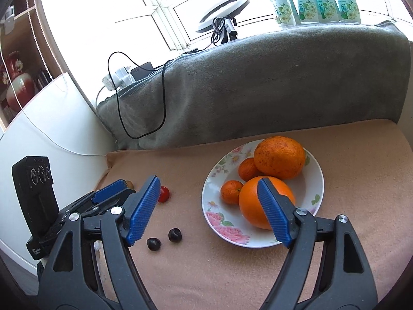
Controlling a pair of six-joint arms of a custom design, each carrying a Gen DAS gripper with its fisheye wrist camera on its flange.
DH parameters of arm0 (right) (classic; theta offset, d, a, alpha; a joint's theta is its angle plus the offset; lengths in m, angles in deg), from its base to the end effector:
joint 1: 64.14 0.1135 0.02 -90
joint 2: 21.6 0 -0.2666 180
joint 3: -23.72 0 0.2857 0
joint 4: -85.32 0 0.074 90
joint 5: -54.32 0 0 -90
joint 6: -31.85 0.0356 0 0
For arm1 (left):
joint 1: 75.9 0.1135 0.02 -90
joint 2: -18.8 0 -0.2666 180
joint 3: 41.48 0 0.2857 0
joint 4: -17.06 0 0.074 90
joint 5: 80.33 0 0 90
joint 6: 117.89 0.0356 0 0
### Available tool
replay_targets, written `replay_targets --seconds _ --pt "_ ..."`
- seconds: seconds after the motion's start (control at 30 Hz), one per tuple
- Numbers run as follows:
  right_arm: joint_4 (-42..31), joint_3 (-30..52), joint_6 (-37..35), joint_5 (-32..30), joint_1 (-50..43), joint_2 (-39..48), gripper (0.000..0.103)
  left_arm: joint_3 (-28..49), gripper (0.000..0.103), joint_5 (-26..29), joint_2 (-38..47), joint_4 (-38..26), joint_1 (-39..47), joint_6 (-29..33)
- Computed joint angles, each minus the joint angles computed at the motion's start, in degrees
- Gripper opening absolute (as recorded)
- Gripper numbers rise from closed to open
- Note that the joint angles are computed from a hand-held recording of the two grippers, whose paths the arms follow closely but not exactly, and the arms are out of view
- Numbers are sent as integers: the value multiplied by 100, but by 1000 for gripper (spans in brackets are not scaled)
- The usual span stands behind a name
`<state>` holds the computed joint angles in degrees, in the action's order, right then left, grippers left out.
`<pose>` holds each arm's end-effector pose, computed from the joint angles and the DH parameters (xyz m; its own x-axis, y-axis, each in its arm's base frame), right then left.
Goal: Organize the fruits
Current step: 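Move the right tool to the dark plum while the left tool moves to the brown kiwi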
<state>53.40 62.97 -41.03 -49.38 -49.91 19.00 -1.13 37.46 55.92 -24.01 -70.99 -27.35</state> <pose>0.1860 0.0559 0.2207 -0.6350 0.1340 -0.7608 -0.2551 0.8932 0.3703 0.1768 -0.0015 0.2258 -0.6084 -0.0439 -0.7924 0.2969 0.9134 -0.2786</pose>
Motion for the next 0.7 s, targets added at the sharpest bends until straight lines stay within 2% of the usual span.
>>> replay_targets --seconds 0.13,0.3,0.4,0.57,0.7 --pt "-15 -158 50 416 625 -249 80 -102 69 412 -279 -389 845 398" --pt "57 -384 243 471 1021 -367 80 -201 69 905 -457 -870 1966 1027" --pt "139 -547 377 705 1337 -403 80 -255 69 1273 -369 -1204 2704 1533" --pt "380 -723 526 915 1831 -158 80 -374 69 1536 -194 -1613 3511 2277" --pt "650 -761 548 1233 2267 229 73 -506 69 1563 -62 -1719 3756 2559"
